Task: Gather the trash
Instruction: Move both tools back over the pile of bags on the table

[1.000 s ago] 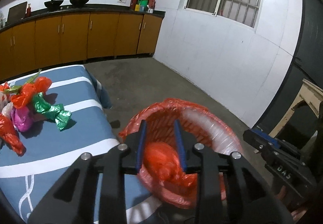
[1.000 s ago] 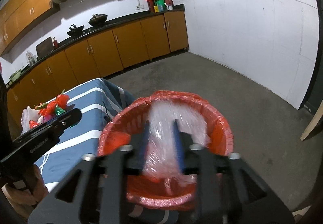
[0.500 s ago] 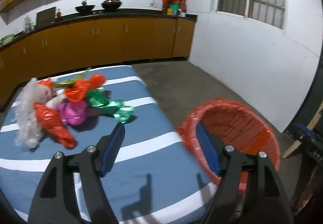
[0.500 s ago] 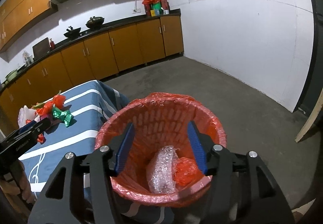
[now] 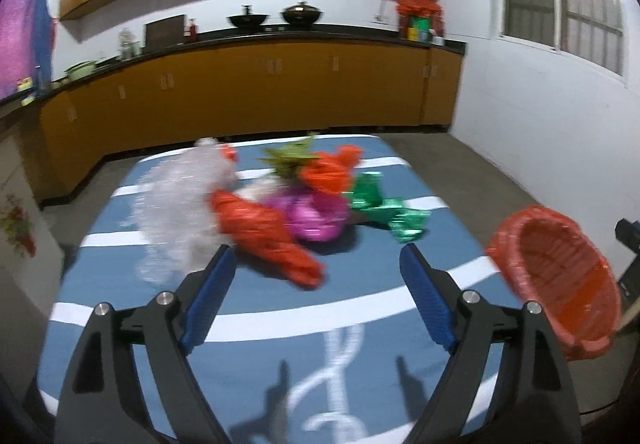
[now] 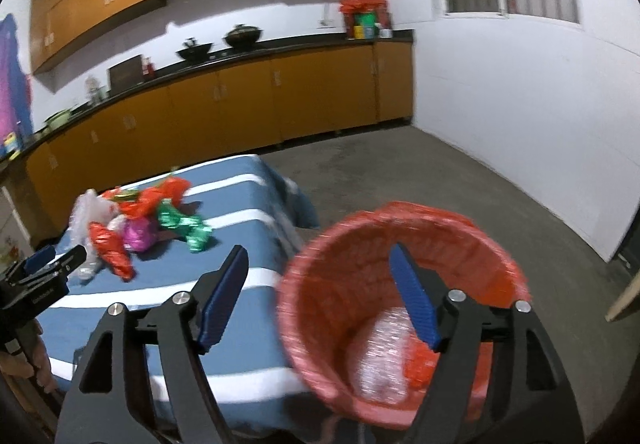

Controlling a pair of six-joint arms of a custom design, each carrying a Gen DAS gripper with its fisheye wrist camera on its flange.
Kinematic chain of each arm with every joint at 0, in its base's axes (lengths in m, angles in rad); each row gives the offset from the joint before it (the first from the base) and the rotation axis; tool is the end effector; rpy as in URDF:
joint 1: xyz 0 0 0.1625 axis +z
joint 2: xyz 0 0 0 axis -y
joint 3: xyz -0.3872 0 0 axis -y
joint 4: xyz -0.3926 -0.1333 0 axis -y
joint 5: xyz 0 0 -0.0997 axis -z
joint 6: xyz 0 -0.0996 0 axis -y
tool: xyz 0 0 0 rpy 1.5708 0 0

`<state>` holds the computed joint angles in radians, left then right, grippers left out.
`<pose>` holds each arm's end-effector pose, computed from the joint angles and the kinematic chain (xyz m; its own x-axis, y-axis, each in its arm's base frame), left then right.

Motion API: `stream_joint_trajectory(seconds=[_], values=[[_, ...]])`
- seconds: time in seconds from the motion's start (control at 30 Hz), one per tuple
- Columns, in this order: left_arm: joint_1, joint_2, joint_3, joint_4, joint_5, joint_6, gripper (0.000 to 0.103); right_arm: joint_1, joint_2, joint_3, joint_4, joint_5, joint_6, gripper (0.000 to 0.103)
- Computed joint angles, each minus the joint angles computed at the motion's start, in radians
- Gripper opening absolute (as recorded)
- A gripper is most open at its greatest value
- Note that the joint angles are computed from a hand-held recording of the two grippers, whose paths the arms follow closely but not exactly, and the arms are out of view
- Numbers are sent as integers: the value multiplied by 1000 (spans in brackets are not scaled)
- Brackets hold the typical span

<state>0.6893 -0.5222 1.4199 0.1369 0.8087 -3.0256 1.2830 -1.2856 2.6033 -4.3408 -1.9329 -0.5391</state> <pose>-0.2816 -0.4939 -0.0642 -0.6506 0.3949 -0.6487 0.7437 0.5044 -0.4387 0.0056 -0.3265 0.2420 -0.7011 0.4590 0.5457 -0.3803 0.4067 -0.8307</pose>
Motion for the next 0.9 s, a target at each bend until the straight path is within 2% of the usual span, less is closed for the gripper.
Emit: stream_joint_trajectory(seconds=[0.17, 0.33, 0.6, 0.9], values=[[61, -71, 40, -34, -56, 10, 83, 106, 113, -119, 76, -12, -15, 75], [115, -131, 71, -96, -98, 43, 83, 192, 266, -267, 146, 6, -71, 75], [186, -220, 117, -202, -124, 138, 86, 252, 436, -492, 376, 20, -81, 75], [249, -257, 105, -218, -111, 175, 86, 271, 553, -645, 507, -30, -113, 71]])
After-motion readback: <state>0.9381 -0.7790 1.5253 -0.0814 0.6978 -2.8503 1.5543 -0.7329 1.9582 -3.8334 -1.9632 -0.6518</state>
